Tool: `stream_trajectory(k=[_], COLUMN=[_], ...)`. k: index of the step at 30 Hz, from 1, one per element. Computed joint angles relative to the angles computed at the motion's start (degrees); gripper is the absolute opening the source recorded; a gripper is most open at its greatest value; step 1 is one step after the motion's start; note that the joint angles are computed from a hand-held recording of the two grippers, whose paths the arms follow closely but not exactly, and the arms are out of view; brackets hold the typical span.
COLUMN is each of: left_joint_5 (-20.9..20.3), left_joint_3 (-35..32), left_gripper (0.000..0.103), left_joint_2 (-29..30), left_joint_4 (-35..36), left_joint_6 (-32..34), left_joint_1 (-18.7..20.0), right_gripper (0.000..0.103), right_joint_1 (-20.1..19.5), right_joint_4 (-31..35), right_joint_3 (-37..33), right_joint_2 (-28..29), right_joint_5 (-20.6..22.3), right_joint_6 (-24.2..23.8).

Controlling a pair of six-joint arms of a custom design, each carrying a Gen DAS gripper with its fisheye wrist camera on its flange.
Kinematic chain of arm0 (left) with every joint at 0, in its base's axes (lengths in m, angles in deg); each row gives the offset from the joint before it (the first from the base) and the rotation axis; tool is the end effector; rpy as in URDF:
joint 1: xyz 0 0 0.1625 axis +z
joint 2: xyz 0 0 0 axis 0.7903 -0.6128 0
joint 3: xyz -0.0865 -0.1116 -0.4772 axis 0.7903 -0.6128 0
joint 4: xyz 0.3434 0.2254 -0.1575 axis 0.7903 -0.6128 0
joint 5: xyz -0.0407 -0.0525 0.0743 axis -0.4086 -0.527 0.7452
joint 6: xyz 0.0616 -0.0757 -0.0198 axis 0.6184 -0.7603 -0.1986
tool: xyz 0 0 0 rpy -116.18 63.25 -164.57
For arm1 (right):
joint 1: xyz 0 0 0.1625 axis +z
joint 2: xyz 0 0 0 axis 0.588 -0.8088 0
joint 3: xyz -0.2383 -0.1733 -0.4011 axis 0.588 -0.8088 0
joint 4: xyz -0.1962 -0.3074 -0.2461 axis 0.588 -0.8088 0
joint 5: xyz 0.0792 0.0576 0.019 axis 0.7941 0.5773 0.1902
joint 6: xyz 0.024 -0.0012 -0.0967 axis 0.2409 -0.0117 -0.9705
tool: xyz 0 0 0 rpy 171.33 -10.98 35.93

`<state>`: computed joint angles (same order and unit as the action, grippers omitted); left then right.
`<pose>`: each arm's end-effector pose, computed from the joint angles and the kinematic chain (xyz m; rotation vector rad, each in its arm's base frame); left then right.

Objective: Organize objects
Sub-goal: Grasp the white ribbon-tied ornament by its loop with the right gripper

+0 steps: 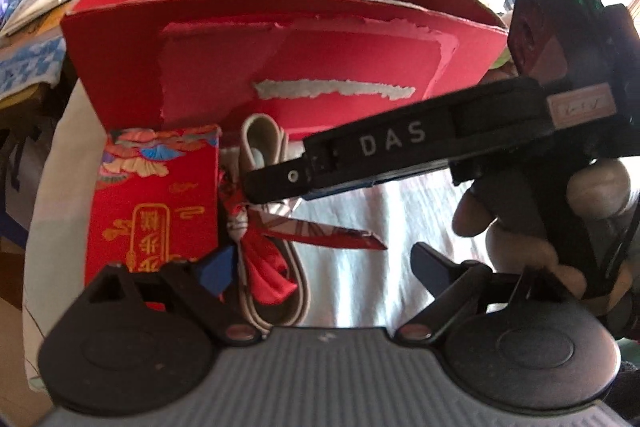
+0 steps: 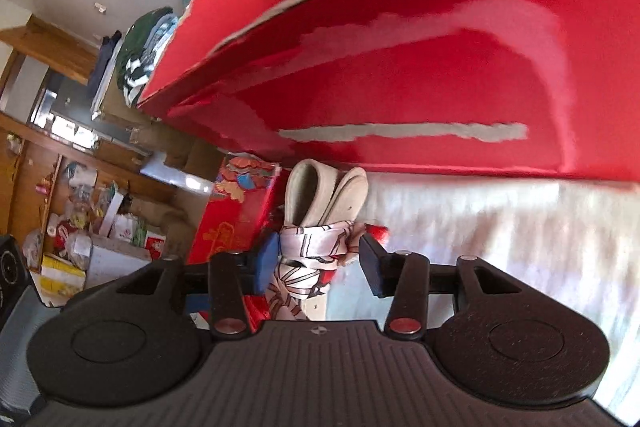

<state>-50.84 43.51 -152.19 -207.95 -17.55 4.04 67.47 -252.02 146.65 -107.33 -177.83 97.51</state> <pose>-0.1242 -0.4924 0.2491 0.9604 2.6086 -0.2348 0.2425 -0.4880 0.1027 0.1230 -3.0383 0.6057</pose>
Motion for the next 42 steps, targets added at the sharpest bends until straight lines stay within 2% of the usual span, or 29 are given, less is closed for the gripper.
stream_trajectory(k=[5, 10, 16, 20, 23, 26, 28, 31, 35, 38, 40, 42], left_joint_5=[-2.61, -4.37, 0.14, 5.58, 4.86, 5.46, 6.18, 7.54, 7.69, 8.84, 9.1, 8.62], left_joint_3=[-0.37, -0.48, 0.34, -0.04, -0.73, 0.43, 0.93, 1.82, 1.55, 2.06, 2.25, 1.87], left_gripper=[0.092, 0.094, 0.094, 0.094, 0.094, 0.093, 0.093, 0.09, 0.09, 0.09, 0.085, 0.075], left_joint_2=[0.94, 2.39, 2.97, 3.76, 4.39, 4.94, 5.38, 5.55, 5.76, 6.04, 5.89, 5.39], left_joint_4=[-0.81, -1.74, -2.47, -2.8, -1.4, -4.15, -4.99, -6.44, -6.13, -7.59, -7.73, -6.71], left_joint_6=[0.4, 2.49, 2.15, 3.19, 2.08, 3.41, 3.67, 4.24, 4.89, 5.67, 6.1, 5.87], left_joint_1=[0.09, -0.62, -2.49, -2.8, -1.99, -2.16, -2.66, -3.23, -2.68, -2.78, -2.98, -2.92], right_gripper=[0.046, 0.038, 0.039, 0.039, 0.04, 0.041, 0.047, 0.047, 0.036, 0.032, 0.032, 0.032], right_joint_1=[-1.45, -2.34, -3.1, -2.98, -2.9, -2.32, -1.98, -3.05, -5.07, -4.44, -4.28, -3.96], right_joint_4=[-0.33, -2.18, -2.68, -3.06, -1.28, 0.48, 2.26, 2.55, -0.1, -1.02, -1.62, -1.92], right_joint_3=[1.82, 3.1, 2.68, 2.57, 1.85, 0.9, 0.25, 0.4, 1.52, 2.09, 2.88, 3.73], right_joint_2=[-2.14, -3.18, -1.97, -1.44, -1.12, -0.64, -0.71, -0.55, 0.52, 0.13, -0.55, -1.4], right_joint_5=[0.37, 2.0, 6.5, 8.95, 10.11, 9.31, 7.81, 9.62, 14.12, 13.27, 12.74, 11.94], right_joint_6=[1.99, 1.42, 2.45, 1.91, 1.36, 1.15, 1.17, 2.89, 4.94, 3.17, 3.43, 3.82])
